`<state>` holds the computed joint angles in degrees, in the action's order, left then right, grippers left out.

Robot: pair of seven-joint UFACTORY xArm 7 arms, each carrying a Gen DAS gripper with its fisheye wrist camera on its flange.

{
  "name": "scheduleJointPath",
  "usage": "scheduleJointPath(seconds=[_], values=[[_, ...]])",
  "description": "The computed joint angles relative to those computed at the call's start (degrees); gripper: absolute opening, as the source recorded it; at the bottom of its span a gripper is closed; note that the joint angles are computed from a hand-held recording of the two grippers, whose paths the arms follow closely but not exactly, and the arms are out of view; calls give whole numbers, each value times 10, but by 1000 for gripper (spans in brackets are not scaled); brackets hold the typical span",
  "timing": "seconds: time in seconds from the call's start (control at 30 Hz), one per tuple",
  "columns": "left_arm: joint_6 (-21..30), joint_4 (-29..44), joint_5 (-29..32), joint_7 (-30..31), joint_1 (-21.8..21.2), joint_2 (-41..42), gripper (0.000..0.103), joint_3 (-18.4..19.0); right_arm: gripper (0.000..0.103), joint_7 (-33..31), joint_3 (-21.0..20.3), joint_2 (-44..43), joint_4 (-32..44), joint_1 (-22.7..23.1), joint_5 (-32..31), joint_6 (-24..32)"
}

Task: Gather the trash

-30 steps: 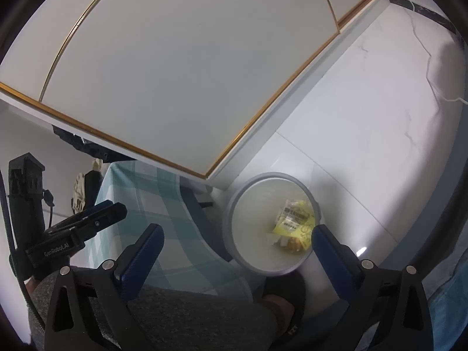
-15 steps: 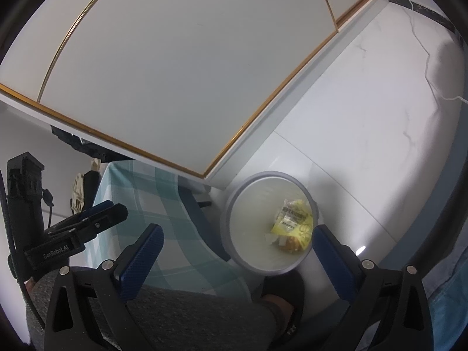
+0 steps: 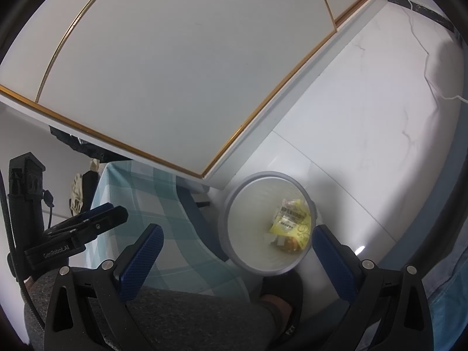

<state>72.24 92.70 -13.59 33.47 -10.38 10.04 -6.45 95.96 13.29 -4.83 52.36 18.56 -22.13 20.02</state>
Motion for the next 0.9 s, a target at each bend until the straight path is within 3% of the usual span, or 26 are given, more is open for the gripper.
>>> scheduleJointPath(seconds=[0.53,0.9], values=[[-4,-8,-4,14,-1,-6,78,-1,102,14,4,-6,-7,-4,-11,5],[-32,-25,-26,42,3,-17,78,0,102,21,6,-12,-2,-5,-18,26]])
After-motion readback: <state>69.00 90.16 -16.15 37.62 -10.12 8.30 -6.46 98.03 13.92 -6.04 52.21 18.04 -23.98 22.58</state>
